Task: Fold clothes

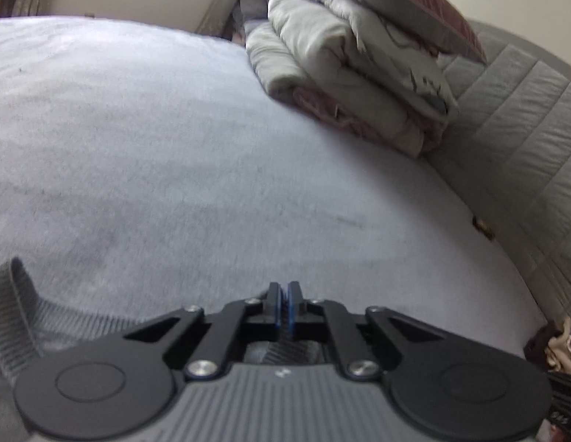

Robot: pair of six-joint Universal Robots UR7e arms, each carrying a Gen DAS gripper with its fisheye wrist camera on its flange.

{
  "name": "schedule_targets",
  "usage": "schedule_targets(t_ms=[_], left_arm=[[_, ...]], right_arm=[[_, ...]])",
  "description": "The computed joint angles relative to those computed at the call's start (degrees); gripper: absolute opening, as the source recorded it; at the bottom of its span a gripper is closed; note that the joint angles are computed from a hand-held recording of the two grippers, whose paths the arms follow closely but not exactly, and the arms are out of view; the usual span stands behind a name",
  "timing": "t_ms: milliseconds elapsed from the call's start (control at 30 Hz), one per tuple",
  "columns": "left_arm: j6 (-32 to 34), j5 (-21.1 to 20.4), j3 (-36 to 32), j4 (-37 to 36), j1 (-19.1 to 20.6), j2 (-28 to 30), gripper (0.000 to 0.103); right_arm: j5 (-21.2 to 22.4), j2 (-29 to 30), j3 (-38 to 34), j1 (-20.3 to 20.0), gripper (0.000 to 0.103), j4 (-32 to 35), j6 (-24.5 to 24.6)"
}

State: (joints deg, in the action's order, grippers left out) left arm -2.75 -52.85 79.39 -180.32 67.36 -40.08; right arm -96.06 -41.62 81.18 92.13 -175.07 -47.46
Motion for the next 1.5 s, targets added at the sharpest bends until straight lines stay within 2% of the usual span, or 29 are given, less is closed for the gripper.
schedule_targets(t_ms=[133, 233, 300, 367, 433, 500, 567, 600, 633, 700, 767, 833, 867, 967, 1033, 1100, 1167, 1200, 1267, 1333, 1400, 1500], left_arm=[[-4.1, -1.5, 0.0, 3.5, 0.4, -1.1, 0.005], [-8.8, -4.3, 0.4, 8.3, 1.0, -3.0, 0.021], [-9.3, -3.9, 0.2, 10.7, 0.8, -3.5, 0.026], [-9.9, -3.4, -0.6, 13.1, 0.6, -3.6, 0.039], [-10.8, -3.1, -1.9, 15.9, 0.6, -3.4, 0.042], [-12.6, -5.2, -3.6, 19.5, 1.0, -3.0, 0.038], [-13.7, -7.3, -5.5, 23.1, 1.4, -2.3, 0.015], [-13.8, -7.2, -6.1, 24.2, 1.3, -2.0, 0.009], [-13.0, -7.0, -5.9, 23.2, 1.1, -1.8, 0.004], [-9.3, -7.2, -3.9, 16.7, 0.6, -1.6, 0.003], [-5.7, -9.6, -0.9, 7.3, 0.9, -1.6, 0.003], [-3.0, -11.6, 1.5, -1.6, 1.4, -1.3, 0.003], [-2.3, -11.0, 1.9, -4.7, 1.5, -0.7, 0.003], [-1.4, -5.3, 0.5, -4.1, 1.7, 1.2, 0.003], [0.8, -3.6, 0.1, -4.3, 1.9, 2.3, 0.006], [0.7, -3.8, 0.6, -5.9, 1.8, 2.4, 0.006], [0.1, -4.4, 1.7, -6.6, 1.6, 1.5, 0.017], [0.1, -4.4, 2.3, -7.1, 1.5, 1.0, 0.023], [2.0, -2.9, 4.3, -11.0, 0.6, 0.4, 0.058], [6.0, -1.8, 6.9, -16.6, -0.4, -0.4, 0.063], [7.1, -2.9, 9.7, -18.3, -0.7, -2.1, 0.063], [6.4, -5.7, 12.8, -18.5, -0.6, -3.8, 0.063]], right_arm=[[-5.0, 0.5, -0.9, 1.2, 0.005, 0.9, -1.8], [-7.6, 1.4, -1.1, 1.3, 0.006, 1.1, -2.6], [-7.4, 1.6, -1.4, 1.1, 0.006, 2.1, -1.7], [-6.8, 1.4, -1.6, 0.8, 0.006, 2.7, -0.8], [-6.1, 1.2, -1.7, 0.6, 0.006, 3.3, 0.3], [-5.9, 1.1, -1.5, 0.5, 0.006, 3.5, 0.7], [-5.7, 1.0, -1.3, 0.4, 0.007, 3.4, 1.0], [-5.3, 0.9, -1.2, 0.3, 0.008, 3.4, 1.4], [-4.5, 0.9, -1.1, 0.1, 0.009, 3.3, 2.1], [-2.9, 0.8, -0.9, -0.3, 0.012, 3.1, 3.6], [-2.2, 1.0, -0.9, -0.6, 0.006, 3.0, 4.7], [-2.8, 1.2, -0.8, -0.5, 0.005, 2.0, 4.7], [-3.2, 1.4, -0.8, -0.4, 0.005, 1.5, 4.7], [-4.2, 1.7, -0.6, -0.3, 0.004, -0.1, 4.6], [-4.9, 1.9, -0.6, -0.2, 0.004, -1.1, 4.6], [-5.4, 2.1, -0.6, -0.1, 0.005, -1.7, 4.7], [-5.2, 1.8, -0.9, 0.0, 0.009, -0.5, 5.6], [-5.2, 1.7, -0.8, 0.0, 0.014, -0.7, 5.8], [-5.2, 1.5, -0.7, 0.1, 0.019, -1.4, 6.0], [-5.2, 1.5, -0.5, 0.3, 0.024, -2.5, 5.0], [-5.1, 1.4, -0.6, 0.2, 0.034, -1.8, 5.0], [-5.3, 1.2, -1.0, -0.2, 0.035, -0.3, 6.6]])
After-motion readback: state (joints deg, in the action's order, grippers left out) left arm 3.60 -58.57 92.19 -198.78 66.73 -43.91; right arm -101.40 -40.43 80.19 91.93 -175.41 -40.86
